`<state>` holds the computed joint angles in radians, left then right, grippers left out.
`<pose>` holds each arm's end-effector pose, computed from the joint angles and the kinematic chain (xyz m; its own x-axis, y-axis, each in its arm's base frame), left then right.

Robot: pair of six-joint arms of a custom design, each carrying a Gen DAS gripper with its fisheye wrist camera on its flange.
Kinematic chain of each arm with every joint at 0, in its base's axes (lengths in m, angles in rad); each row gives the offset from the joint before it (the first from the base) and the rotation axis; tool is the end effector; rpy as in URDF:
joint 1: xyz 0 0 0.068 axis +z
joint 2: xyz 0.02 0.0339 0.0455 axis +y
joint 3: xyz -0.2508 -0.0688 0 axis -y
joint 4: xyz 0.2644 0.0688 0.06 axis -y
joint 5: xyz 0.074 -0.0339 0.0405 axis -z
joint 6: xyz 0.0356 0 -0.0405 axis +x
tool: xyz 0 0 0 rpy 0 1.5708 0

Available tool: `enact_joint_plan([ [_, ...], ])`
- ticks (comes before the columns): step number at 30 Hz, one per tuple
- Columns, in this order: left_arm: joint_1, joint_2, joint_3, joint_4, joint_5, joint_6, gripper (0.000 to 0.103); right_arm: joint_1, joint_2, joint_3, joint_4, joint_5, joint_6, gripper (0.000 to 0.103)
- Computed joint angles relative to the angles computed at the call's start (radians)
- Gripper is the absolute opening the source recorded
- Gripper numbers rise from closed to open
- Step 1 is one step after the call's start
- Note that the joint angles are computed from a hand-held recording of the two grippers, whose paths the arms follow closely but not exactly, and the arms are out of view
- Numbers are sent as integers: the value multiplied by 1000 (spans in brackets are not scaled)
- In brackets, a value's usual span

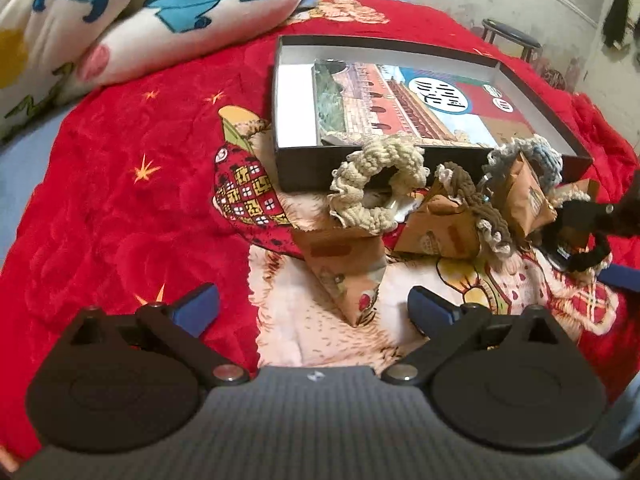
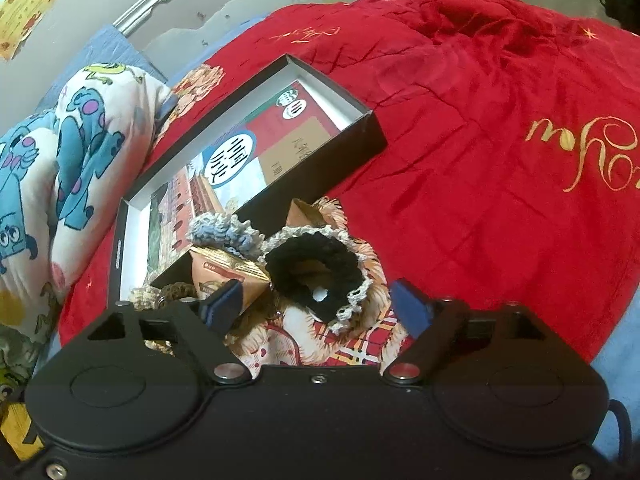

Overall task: Organize objects
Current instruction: 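Move both tools toward the pile of scrunchies and paper packets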

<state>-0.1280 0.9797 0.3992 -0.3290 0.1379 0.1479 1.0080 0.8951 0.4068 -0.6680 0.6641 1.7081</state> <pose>0.1991 -0.0306 0.1407 -0.7432 0.2428 -0.6234 0.3232 0.9462 -0.0168 0.1071 0.1286 0.1447 -0.4617 0.7301 -0.5037 0.5568 0.6806 0.4762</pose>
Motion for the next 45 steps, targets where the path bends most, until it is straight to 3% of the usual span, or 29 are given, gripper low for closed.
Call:
enact_joint_plan([
  [8,-52,-17,-15,5,-95,5,103,0,17,12,-16,-5,7,88],
  [13,-3,12,1,-3,-35,-8,103,-2,21,14,-18,-7,5,88],
  [19,-30,-4,-10,8,-66,11,103,9,47,23,-21,2,1,89],
  [31,-8,-4,-13,6,-35,8,103,30,66,20,-8,32,23,92],
  [45,-20,-23,-32,33,-21,19,86,47,118,40,-14,48,62,91],
])
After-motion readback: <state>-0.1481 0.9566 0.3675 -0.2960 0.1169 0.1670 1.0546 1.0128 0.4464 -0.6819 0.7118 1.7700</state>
